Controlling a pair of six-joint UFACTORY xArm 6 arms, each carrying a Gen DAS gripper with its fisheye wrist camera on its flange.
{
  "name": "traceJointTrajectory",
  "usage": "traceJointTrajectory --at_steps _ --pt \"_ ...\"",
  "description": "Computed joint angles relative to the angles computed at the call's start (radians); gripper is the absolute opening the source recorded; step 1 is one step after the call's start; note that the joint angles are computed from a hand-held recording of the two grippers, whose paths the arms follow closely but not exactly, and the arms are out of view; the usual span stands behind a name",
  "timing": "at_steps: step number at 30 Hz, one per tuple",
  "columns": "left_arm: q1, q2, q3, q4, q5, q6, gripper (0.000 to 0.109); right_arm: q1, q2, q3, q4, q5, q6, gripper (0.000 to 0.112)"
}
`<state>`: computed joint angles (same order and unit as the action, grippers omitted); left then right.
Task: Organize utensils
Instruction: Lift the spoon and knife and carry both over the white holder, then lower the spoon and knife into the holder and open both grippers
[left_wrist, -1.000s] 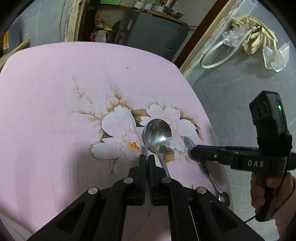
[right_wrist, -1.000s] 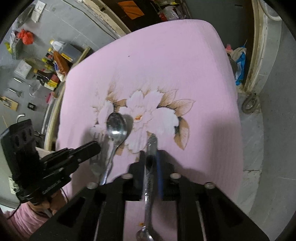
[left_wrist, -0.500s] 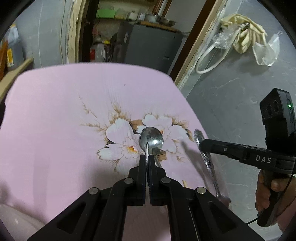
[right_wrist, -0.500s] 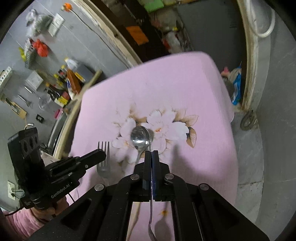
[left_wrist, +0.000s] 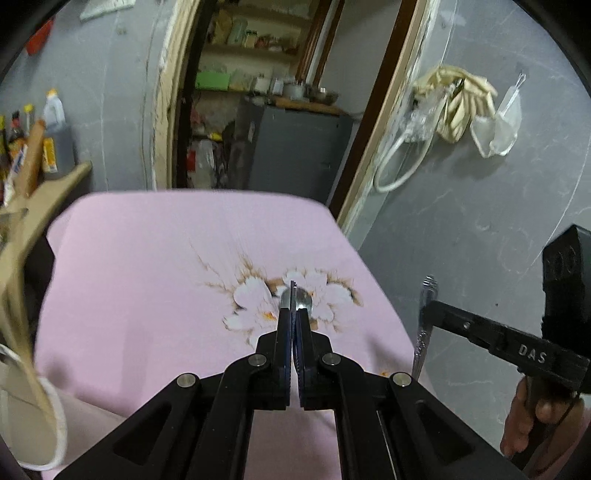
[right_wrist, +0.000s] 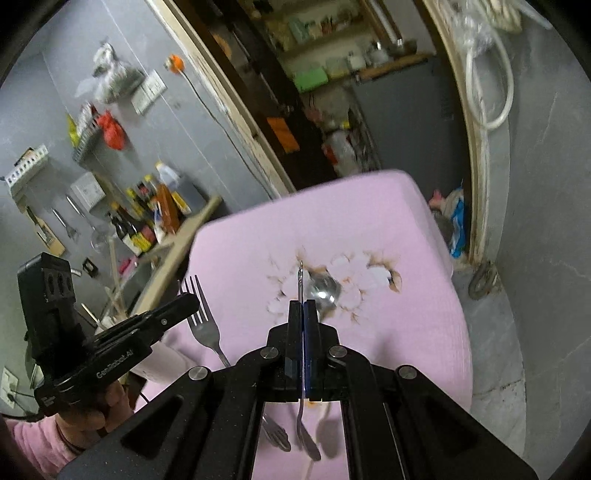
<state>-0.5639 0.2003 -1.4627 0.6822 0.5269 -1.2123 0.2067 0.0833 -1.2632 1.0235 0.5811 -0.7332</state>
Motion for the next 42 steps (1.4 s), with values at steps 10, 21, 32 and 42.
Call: traceJointTrajectory --at_steps 10,21,32,42 --pt "-0.003 -0.179 0.069 0.176 0.07 -0.056 0.003 0.12 -0.147 0.042 0.014 -0.194 0.002 0.001" --pt "0.054 -0.448 0.231 0.24 0.126 -0.062 0.003 0.305 -0.158 -0.042 -0.054 -0.363 0.094 0.001" --pt "0.14 -0.714 0.399 0.336 0.24 -0.044 0.003 0.489 -0.082 -0.137 -0.04 -0.514 0.088 0.001" --pt "0.249 -0.821 0.525 0.319 0.249 0.026 0.003 0.547 -0.018 -0.107 -0.223 -0.556 0.272 0.001"
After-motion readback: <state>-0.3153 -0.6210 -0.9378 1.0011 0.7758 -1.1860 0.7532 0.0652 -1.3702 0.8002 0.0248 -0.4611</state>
